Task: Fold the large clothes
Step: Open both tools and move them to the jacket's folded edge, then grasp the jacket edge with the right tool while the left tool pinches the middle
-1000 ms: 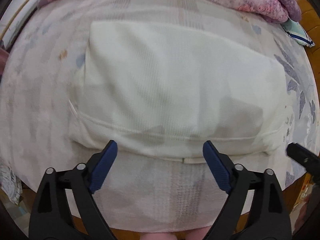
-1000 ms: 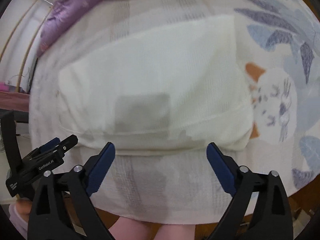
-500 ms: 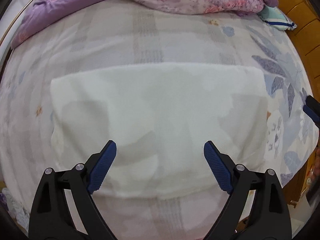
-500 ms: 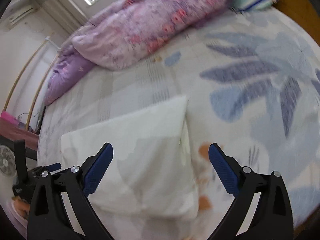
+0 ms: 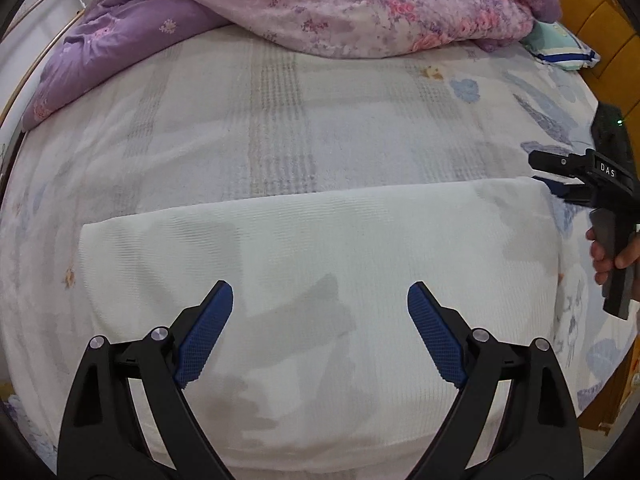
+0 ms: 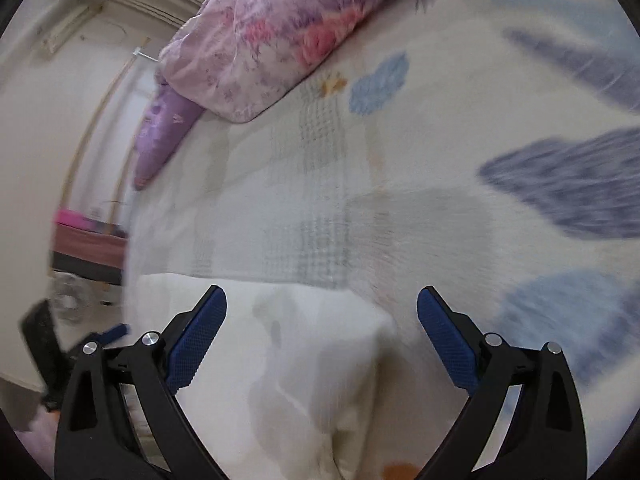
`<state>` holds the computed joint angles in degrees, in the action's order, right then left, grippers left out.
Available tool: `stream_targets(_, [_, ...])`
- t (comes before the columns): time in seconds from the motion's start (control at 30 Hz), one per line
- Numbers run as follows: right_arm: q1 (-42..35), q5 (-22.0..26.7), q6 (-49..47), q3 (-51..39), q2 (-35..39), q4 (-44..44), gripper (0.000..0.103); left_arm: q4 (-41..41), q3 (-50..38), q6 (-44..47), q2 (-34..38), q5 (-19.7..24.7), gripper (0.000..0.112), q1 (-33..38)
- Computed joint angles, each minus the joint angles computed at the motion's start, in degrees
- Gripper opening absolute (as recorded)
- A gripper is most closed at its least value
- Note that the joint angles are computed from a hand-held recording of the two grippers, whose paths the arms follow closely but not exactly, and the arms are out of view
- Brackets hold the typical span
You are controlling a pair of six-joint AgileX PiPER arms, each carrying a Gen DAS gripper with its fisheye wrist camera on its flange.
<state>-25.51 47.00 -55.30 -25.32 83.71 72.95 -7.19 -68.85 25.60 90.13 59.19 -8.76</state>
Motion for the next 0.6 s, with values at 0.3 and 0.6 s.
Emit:
stream_targets(0.3, [-4.21, 20.97, -10.96, 2.06, 16.76, -0.77, 0.095, -2.76, -1.81, -3.74, 3.95, 2.23, 0.09, 0.2])
stream_targets(0.6, [10.52, 12.22, 1.04, 23.64, -4.23, 11.76, 0.089, -4.87, -4.62, -7.74, 7.71, 6.06, 0.072, 0.84])
